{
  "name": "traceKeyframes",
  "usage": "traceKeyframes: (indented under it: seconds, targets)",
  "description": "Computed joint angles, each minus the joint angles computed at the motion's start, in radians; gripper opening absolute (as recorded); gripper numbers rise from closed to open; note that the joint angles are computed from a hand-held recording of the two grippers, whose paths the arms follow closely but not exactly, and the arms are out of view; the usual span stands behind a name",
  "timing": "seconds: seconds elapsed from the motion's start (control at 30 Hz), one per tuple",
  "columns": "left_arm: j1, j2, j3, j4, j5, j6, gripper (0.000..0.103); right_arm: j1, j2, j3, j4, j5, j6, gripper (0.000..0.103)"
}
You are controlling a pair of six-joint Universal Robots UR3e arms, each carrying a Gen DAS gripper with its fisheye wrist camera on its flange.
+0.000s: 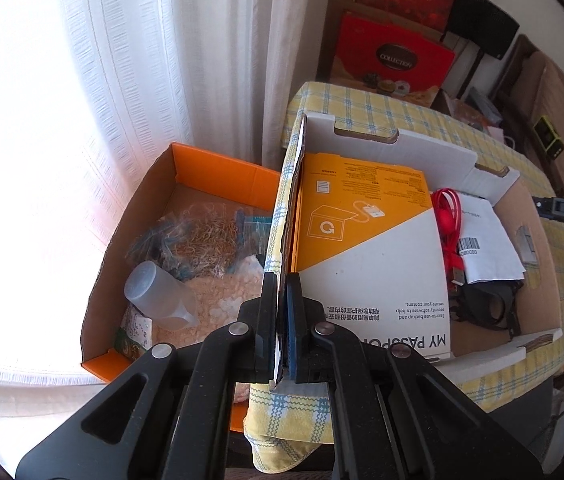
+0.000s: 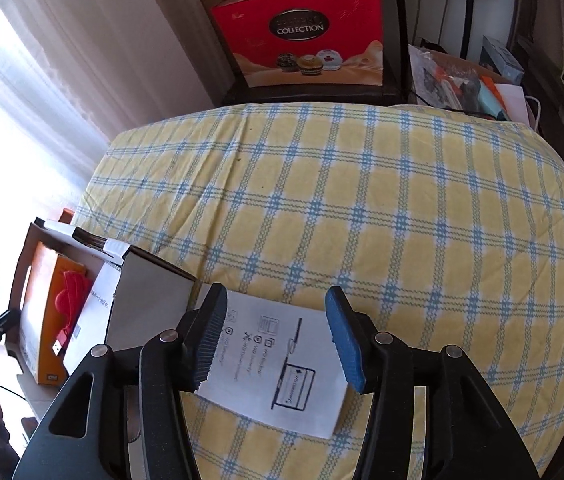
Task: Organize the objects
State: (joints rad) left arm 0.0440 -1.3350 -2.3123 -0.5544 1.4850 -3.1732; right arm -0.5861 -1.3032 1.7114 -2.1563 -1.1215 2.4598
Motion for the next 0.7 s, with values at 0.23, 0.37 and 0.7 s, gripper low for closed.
traceKeyframes:
  seconds: [0.23, 0.37, 0.7]
  targets:
    - [0.019, 0.007, -0.008, -0.001, 0.001, 0.021, 0.004, 0.061, -0.001, 0.034, -0.052, -0.002, 0.018, 0.060]
    - [0.015, 0.003, -0.006, 0.003, 0.006, 0.015, 0.004, 0.077, -0.007, 0.061, -0.103, -0.012, 0.020, 0.063]
    - [0.040, 0.006, -0.020, 0.019, -0.015, 0.032, 0.004, 0.049, -0.031, 0.091, -0.085, -0.001, -0.057, 0.063]
